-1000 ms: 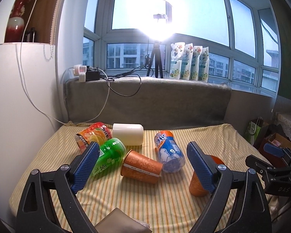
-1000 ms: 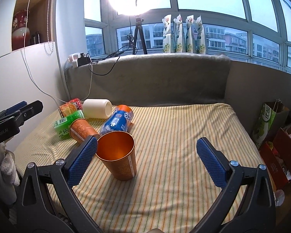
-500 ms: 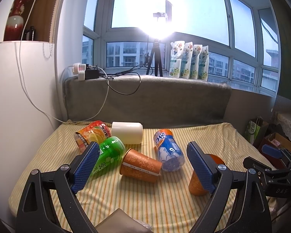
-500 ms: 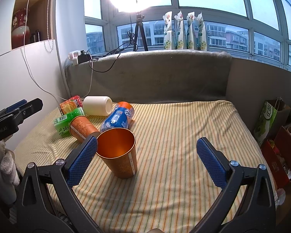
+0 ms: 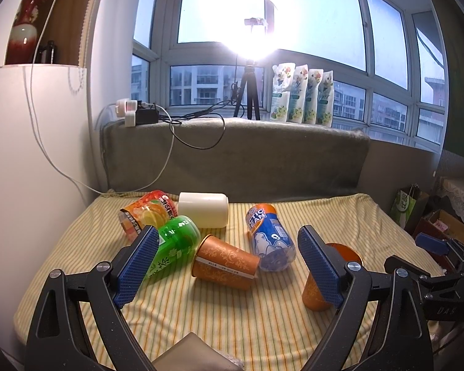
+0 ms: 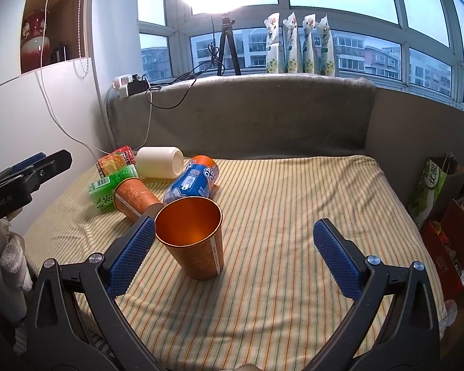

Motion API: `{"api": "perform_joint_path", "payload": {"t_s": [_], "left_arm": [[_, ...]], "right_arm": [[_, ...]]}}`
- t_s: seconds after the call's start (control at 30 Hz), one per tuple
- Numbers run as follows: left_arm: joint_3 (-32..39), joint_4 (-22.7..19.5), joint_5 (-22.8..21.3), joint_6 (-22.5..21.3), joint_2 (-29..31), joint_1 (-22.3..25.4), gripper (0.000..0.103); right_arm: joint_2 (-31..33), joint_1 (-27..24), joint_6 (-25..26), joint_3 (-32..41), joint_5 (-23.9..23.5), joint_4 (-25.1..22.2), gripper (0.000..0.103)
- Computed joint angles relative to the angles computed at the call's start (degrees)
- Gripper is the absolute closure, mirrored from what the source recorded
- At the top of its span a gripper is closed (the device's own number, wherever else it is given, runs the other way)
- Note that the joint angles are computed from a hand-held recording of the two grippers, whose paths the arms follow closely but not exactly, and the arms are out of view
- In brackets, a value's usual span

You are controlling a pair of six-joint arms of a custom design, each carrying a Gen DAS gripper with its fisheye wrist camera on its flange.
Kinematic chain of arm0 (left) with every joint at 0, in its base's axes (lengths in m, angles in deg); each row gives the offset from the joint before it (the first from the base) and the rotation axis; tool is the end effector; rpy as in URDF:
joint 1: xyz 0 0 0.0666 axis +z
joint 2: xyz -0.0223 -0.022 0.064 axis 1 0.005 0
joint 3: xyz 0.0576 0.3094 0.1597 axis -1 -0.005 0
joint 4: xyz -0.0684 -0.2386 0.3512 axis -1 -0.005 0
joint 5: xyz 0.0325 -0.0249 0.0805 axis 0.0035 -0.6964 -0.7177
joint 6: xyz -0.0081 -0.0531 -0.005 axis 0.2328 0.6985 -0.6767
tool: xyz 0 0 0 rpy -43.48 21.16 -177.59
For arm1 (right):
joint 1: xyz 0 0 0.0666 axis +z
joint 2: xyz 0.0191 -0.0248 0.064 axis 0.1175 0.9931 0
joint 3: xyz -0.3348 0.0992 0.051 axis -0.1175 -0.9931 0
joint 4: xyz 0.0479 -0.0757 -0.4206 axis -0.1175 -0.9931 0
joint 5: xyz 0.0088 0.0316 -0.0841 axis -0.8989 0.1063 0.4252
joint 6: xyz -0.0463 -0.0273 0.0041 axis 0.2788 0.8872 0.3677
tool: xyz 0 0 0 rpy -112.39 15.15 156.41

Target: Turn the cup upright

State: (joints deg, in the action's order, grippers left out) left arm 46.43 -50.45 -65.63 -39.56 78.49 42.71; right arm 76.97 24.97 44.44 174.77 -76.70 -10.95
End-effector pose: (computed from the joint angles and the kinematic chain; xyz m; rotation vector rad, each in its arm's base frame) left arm 0.4158 -0.4055 0.5768 -0.2312 1.9511 0.1079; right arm 0.4719 0.1620 0.5386 -0.4588 2.0259 0.3777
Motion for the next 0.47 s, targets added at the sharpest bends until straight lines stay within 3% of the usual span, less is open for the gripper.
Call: {"api": "perform_joint_path", "payload": {"t_s": [0.33,0.47], "left_arm": [[-0.2,-0.6,-0.1,1.0,-0.1,0.2,0.012],[-0.5,0.0,-2.1,0.2,-0.2,0.0,0.012]], "right_arm": [[0.6,0.2,0.2,0.3,-0.3,-0.7,0.000],[0.7,0.3,0.4,0.2,-0.3,-0.9,0.000]]}}
